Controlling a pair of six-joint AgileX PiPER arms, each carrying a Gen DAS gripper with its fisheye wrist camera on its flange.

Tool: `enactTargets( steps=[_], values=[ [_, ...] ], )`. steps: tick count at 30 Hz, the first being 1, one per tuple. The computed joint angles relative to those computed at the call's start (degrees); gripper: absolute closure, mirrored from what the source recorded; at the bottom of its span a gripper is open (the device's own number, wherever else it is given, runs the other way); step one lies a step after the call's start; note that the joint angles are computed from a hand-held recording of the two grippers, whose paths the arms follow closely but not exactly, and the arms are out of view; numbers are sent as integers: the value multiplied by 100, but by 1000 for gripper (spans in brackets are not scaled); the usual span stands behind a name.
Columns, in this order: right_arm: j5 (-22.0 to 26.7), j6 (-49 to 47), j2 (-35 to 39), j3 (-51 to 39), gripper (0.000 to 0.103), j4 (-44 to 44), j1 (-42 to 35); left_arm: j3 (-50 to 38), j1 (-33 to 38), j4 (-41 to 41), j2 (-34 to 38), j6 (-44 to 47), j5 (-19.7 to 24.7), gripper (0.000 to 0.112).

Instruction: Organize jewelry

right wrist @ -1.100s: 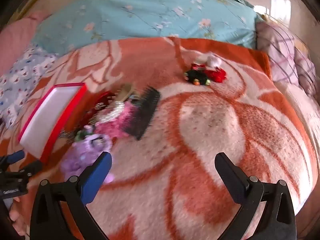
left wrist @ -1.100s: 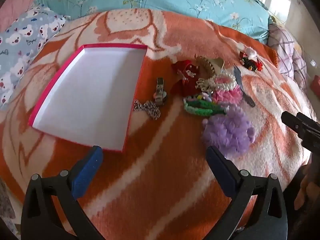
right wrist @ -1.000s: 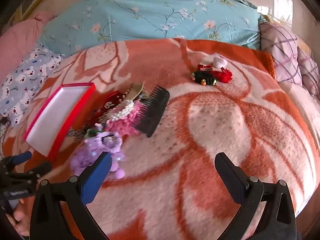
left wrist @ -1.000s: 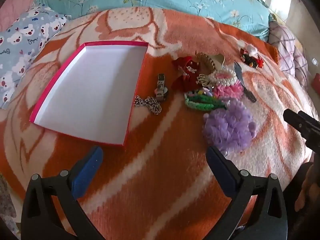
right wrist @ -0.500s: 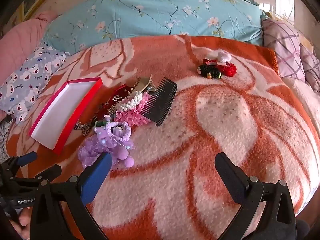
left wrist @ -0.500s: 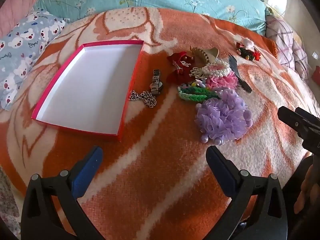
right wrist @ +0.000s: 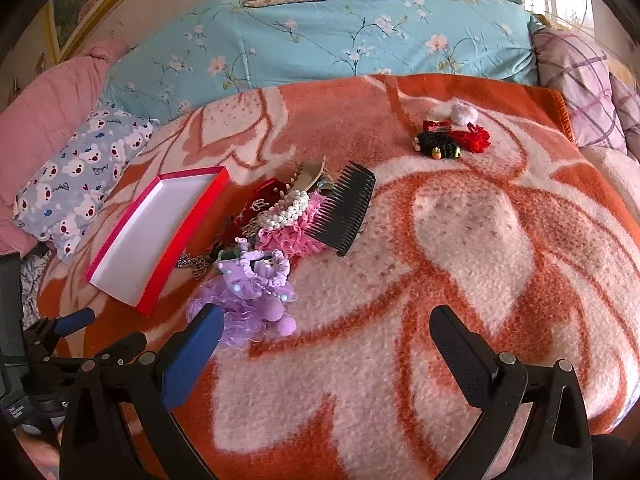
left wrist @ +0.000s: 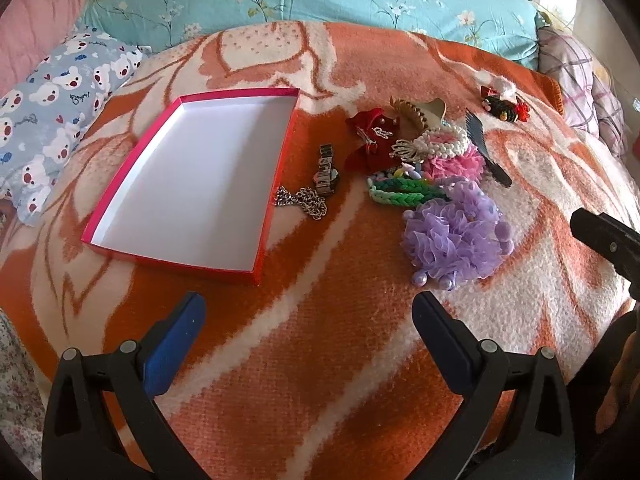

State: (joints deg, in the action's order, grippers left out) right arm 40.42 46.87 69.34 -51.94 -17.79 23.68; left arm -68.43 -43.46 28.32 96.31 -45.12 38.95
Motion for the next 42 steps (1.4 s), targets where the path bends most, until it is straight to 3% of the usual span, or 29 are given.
enactTargets(
  steps=[22,42],
  values=[
    [-612,-653,-76,357,0,770,-406,-126,-16,55,153,-52,4,9],
    [-800,-1025,85,262,1,1116,-574,-362,111,-325,261,365,-109,9]
  ],
)
